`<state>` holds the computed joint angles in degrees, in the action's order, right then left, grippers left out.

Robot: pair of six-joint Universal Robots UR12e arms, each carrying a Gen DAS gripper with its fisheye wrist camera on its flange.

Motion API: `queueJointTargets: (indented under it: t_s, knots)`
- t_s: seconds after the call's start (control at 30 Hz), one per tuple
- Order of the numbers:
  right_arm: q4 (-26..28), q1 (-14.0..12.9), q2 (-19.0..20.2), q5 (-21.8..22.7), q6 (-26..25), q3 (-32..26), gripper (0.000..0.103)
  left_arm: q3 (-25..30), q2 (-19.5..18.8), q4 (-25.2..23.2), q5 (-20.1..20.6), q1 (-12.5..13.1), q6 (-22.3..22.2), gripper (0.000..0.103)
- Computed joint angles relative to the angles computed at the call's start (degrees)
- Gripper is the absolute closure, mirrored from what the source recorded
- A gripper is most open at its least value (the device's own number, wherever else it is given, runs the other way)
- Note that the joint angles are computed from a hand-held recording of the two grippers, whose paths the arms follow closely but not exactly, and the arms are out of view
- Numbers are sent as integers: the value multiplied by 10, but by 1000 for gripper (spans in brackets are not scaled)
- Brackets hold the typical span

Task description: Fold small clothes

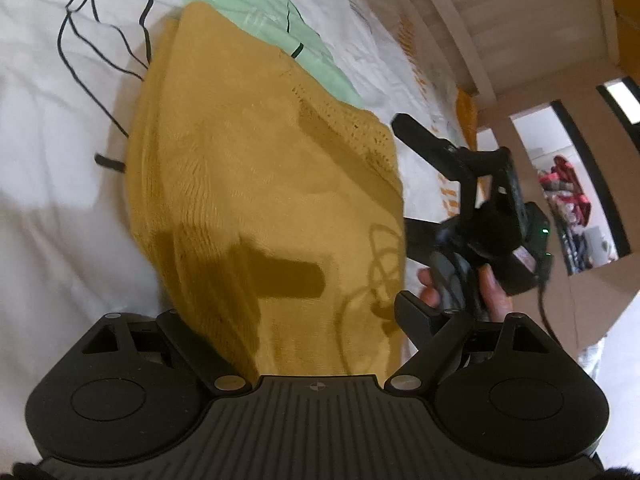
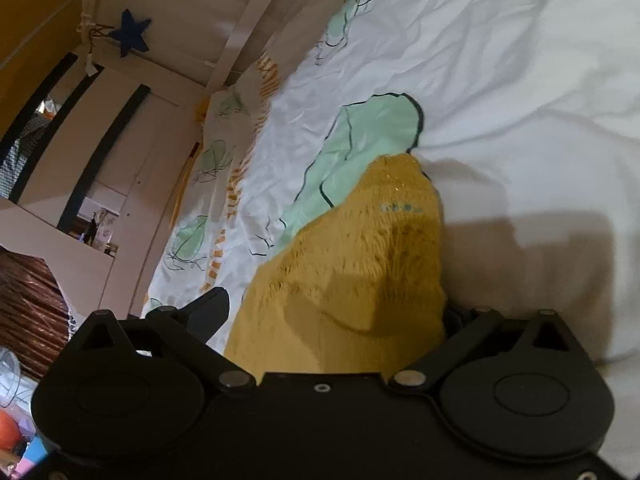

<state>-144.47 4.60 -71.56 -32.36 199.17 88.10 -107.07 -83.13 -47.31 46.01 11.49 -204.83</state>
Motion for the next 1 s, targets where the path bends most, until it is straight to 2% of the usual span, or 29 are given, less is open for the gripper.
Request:
queueJointTargets:
  t_s: [0.13, 0.2, 0.23, 0.3, 0.33, 0.37, 0.43, 0.6, 0.7, 0.8, 1.0]
  knots:
    - [46, 1, -5, 2, -65, -4, 0, -5, 0, 6, -13, 4, -11, 19]
    - [74, 1, -7, 2, -100, -8, 0, -2, -2, 1, -21, 5, -7, 21]
    - [96, 2, -8, 0, -120, -13, 1, 0, -3, -6, -20, 4, 0, 26]
    - [109, 4, -12, -23, -124, -17, 17, 4, -2, -18, -16, 1, 19, 38]
    - [117, 5, -14, -42, -130, -18, 44, 7, -3, -25, -13, 0, 27, 52]
    - [129, 7, -17, -61, -138, -20, 58, 8, -4, -31, -13, -2, 30, 70]
    - [127, 2, -20, -55, -123, -12, 59, 7, -6, -40, -30, -1, 29, 84]
    - [144, -4, -42, -56, -120, 0, 61, 13, 1, -51, -30, -14, 65, 84]
    - [190, -13, -69, -66, -157, 11, 61, 11, 13, -68, -52, -19, 68, 84]
    - [236, -25, -99, -74, -181, 29, 61, 9, 30, -106, -57, -29, 93, 84]
    - [339, -63, -173, -71, -244, 80, 61, -10, 74, -162, -70, -52, 126, 84]
